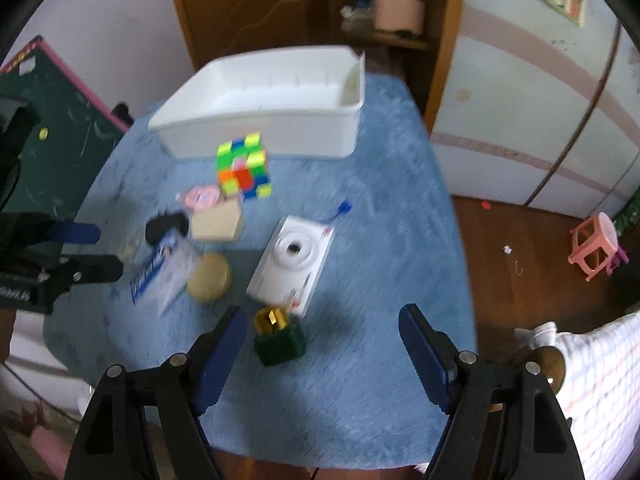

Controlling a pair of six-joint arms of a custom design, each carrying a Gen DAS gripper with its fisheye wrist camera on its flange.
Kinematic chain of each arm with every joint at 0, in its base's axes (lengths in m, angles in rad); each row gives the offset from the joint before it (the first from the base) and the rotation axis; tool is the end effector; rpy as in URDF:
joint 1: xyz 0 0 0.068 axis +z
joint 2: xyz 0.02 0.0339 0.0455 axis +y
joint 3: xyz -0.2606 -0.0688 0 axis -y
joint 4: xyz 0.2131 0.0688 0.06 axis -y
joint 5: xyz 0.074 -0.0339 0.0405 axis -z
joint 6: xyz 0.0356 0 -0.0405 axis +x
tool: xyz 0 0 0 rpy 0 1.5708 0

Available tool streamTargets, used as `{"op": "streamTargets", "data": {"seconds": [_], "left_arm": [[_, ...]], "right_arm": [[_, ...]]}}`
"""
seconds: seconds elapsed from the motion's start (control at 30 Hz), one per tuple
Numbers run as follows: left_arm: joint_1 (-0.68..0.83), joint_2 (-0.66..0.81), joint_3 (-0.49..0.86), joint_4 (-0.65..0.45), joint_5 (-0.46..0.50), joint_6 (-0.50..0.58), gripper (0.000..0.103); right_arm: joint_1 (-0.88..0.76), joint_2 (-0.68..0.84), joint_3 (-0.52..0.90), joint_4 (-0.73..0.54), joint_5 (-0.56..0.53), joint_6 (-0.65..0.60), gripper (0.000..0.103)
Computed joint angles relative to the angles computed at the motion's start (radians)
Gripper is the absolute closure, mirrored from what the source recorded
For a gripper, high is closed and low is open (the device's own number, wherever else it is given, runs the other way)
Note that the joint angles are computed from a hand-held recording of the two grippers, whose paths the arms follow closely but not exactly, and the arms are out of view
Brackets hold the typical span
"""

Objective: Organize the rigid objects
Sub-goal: 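Move both tools back over the remaining items on the table, then grasp the blue floss box with left gripper while right gripper grasps green jar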

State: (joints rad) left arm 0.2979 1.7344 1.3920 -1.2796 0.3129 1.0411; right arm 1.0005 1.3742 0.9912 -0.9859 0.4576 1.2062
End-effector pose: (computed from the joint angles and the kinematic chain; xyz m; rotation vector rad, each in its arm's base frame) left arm 0.2688 0.0711 0.2479 1.0633 2.7614 -0.4130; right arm 0.1268 0.1686 0.2413 0.3335 2.6238 -0.0384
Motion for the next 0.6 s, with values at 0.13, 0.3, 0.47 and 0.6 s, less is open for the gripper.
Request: {"op": "streamTargets", "data": {"seconds": [0.13, 0.3, 0.47, 0.6], "left_arm": [[-0.011, 0.06, -0.035, 0.076, -0.047, -0.011, 0.021], [-0.032, 0.111, -0.044, 0.102, -0.077, -0.027, 0.021], [-0.048, 0.151, -0.035, 0.09, -0.076, -0.036, 0.021], [-0.069, 0.166, -0.052, 0.116, -0.097, -0.049, 0.021]], "right_arm": [[0.007, 0.032, -0.06, 0.101, -0.046, -0.019, 0.024], [-0.005, 0.046, -0.127, 0.193, -0.095, -0.023, 0.024], [-0.036, 0.054, -0.182, 0.279, -0.142, -0.041, 0.027], [-0.053, 0.071, -0.208, 0.345, -0.155, -0.07, 0.028]]}}
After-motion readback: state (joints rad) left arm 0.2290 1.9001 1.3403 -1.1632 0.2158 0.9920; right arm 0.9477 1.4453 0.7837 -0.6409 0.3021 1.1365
